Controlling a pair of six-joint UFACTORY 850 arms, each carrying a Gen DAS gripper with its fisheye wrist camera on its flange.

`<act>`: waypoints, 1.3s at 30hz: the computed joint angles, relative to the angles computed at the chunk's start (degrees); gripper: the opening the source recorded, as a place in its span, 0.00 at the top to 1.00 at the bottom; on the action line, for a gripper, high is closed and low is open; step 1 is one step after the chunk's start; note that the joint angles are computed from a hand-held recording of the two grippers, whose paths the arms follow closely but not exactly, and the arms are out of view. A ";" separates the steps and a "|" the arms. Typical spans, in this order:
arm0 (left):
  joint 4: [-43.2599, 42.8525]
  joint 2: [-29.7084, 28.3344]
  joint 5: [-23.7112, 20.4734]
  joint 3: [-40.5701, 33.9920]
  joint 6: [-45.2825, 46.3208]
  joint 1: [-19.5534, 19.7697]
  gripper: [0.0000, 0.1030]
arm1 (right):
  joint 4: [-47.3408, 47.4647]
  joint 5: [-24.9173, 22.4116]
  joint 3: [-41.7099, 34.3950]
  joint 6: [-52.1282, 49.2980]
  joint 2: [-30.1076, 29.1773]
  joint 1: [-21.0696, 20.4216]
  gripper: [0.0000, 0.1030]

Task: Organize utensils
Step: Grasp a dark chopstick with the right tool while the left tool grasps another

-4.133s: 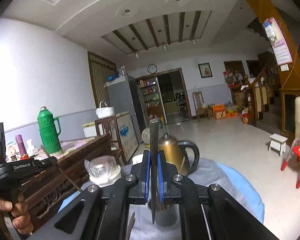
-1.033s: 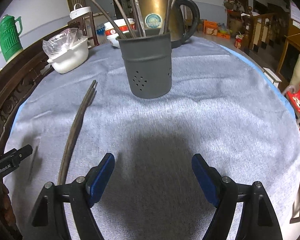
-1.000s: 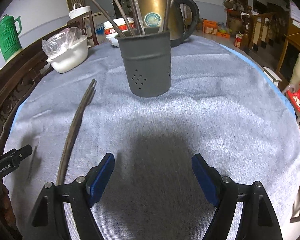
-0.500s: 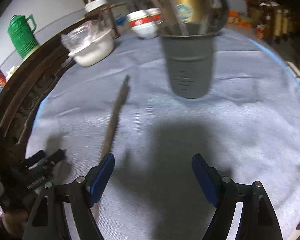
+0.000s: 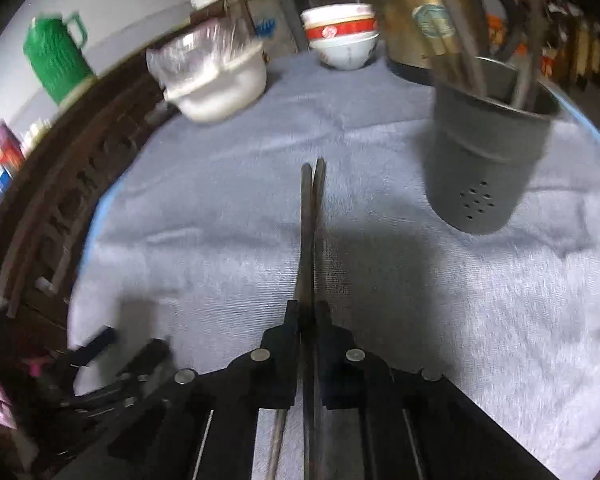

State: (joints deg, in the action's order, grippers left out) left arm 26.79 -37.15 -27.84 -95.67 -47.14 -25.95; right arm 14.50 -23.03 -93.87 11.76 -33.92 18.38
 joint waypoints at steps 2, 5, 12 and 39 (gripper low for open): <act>0.76 -0.06 -0.24 -0.04 -0.40 -0.17 0.16 | -3.92 2.50 2.70 5.51 1.78 -0.24 0.89; -0.69 -0.04 -0.45 -0.24 0.36 -0.08 0.16 | -1.07 -1.40 1.33 5.13 0.20 -1.44 0.87; -4.69 0.07 -0.88 -1.04 2.53 0.16 0.16 | -5.74 -2.01 0.88 9.48 0.05 -1.62 0.70; -17.23 -21.87 -21.66 -39.86 22.78 -5.43 0.24 | 2.51 -8.07 0.43 -1.34 -0.37 -5.77 0.92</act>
State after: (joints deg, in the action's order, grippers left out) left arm 9.56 -59.02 -49.50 -135.53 -24.35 -31.38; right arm 17.01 -31.11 -93.44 10.42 -34.29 12.61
